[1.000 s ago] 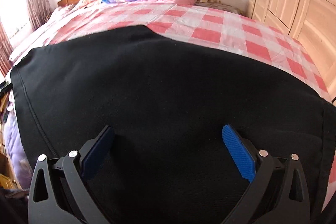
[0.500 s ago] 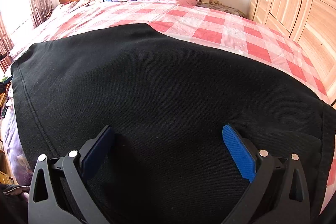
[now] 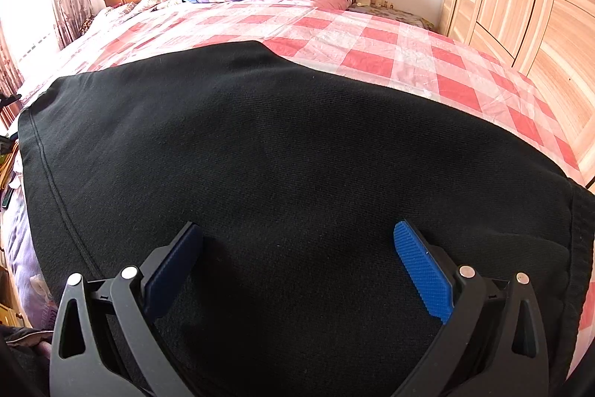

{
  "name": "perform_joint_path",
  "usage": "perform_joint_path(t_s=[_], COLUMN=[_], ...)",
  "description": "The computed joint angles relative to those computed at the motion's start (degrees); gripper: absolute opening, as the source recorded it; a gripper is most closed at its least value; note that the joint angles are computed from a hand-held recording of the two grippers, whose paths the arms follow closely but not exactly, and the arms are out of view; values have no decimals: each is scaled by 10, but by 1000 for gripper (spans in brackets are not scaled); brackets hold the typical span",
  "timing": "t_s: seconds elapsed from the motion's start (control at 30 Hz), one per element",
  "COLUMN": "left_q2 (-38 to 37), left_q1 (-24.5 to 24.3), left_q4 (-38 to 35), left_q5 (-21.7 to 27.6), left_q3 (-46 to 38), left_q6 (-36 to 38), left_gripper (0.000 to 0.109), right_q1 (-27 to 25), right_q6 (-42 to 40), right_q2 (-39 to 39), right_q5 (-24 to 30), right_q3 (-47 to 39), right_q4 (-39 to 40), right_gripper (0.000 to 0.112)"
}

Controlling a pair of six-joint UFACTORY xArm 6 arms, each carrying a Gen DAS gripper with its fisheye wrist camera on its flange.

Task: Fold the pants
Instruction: 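Grasp the other pant leg end with the left gripper and lift it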

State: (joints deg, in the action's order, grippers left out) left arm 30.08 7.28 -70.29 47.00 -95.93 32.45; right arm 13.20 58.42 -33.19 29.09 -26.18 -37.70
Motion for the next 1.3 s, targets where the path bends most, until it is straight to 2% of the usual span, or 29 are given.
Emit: perform_joint_path(t_s=[0.07,0.17,0.2,0.27,0.33,0.4,0.43,0.5,0.6,0.67,0.73,0.83,0.97,1.03,1.07,1.1,1.17,1.23,1.3], left_q2=[19,49,53,52,47,50,48,41,2,-51,-108,-181,-260,-278,-282,-277,-256,-229,-207], left_q1=[-4,-23,-25,-29,-33,-32,-38,-38,-48,-64,-99,-163,-304,-366,-407,-447,-499,-520,-534], left_q4=[5,100,100,72,28,33,67,67,42,-20,-54,-69,-119,-175,-178,-158,-64,41,70], left_q5=[7,-24,-32,-48,-59,-40,-60,-63,-104,-144,-199,-262,-370,-403,-434,-469,-515,-510,-519], left_q3=[-29,-66,-66,-58,-48,-58,-51,-45,3,54,99,149,215,239,256,269,302,333,348], left_q6=[2,-72,-80,-58,-17,-12,-38,-27,19,109,204,307,491,595,632,645,603,541,574], left_gripper=[92,92,93,101,100,44,27,25,23,23,23,23,23,23,23,23,23,24,34], right_q1=[0,0,0,0,0,0,0,0,-1,-1,-1,-1,-2,-2,-3,-4,-7,-9,-11], right_q6=[1,1,1,3,2,3,4,4,3,3,2,3,1,1,-1,-4,-8,-11,-13], right_q2=[0,0,0,1,1,1,1,1,1,1,1,1,0,1,0,-1,-3,-5,-7], right_q5=[0,0,0,0,-1,-1,0,-1,-2,-1,-2,-2,-4,-4,-5,-8,-13,-18,-23], right_q3=[0,0,0,0,0,0,-1,0,0,0,0,0,1,0,1,2,5,7,9], right_q4=[-1,-1,-1,-4,-2,-3,-4,-4,-4,-4,-3,-4,-3,-3,-1,1,5,8,10], right_gripper=[99,99,99,99,99,99,99,99,99,99,99,99,99,99,99,99,99,99,99])
